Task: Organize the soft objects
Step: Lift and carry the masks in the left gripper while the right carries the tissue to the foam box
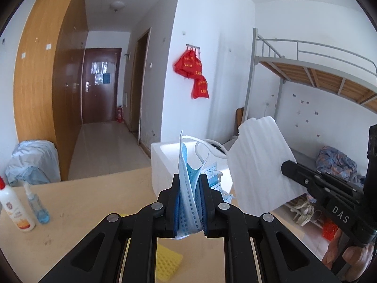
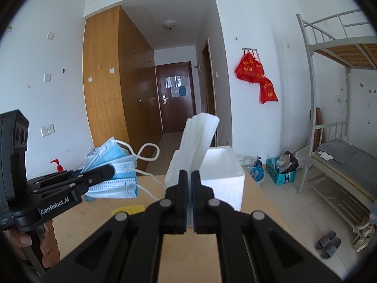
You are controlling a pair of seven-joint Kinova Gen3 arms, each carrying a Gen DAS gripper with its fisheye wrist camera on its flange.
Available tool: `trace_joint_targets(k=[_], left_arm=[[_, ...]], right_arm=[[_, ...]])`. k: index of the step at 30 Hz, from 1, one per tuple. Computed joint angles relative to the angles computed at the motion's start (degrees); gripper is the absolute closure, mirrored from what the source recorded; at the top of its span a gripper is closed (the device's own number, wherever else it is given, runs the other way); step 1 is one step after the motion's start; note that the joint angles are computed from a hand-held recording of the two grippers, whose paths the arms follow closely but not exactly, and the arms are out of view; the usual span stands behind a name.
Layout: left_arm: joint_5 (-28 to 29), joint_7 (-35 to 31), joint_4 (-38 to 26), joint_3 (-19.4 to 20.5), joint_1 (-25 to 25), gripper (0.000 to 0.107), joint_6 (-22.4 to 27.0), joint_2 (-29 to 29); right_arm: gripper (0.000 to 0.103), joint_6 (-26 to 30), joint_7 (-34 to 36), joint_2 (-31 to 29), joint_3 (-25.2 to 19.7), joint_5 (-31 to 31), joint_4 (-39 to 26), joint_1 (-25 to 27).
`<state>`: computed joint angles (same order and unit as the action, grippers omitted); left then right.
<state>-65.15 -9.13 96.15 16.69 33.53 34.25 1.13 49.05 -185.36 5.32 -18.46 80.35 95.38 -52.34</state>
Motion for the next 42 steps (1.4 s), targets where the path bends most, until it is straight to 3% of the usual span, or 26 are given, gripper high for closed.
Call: trace_joint_targets(k=[6,15,29,42], left_arm=[[5.21,-7.31,-5.58,-2.22,-0.36,0.092,-1.05,3.38],[7.9,-12.27,-10.78,-7.59,1.4,0.092,-2.84,7.69],[23.51,-29.66,-21.67,-12.69,-0.44,0.092,-6.75,16.45],[36.21,-41.97,-25.21,-16.75,-0.63,0.093,-10.71,21.06]], right_arm=[[0.098,-2.02,2.54,1.06,1.31,-0.9,-2.33,1.3],[0.098,-4.31,6.12,3.34,3.9,-2.58,-5.86,2.11],[0.098,-8.65,10.41,6.93,9.05,-6.12,-10.25,3.12],[0.098,-10.85,10.17,8.7,11.25,-6.35,-11.47,3.58]])
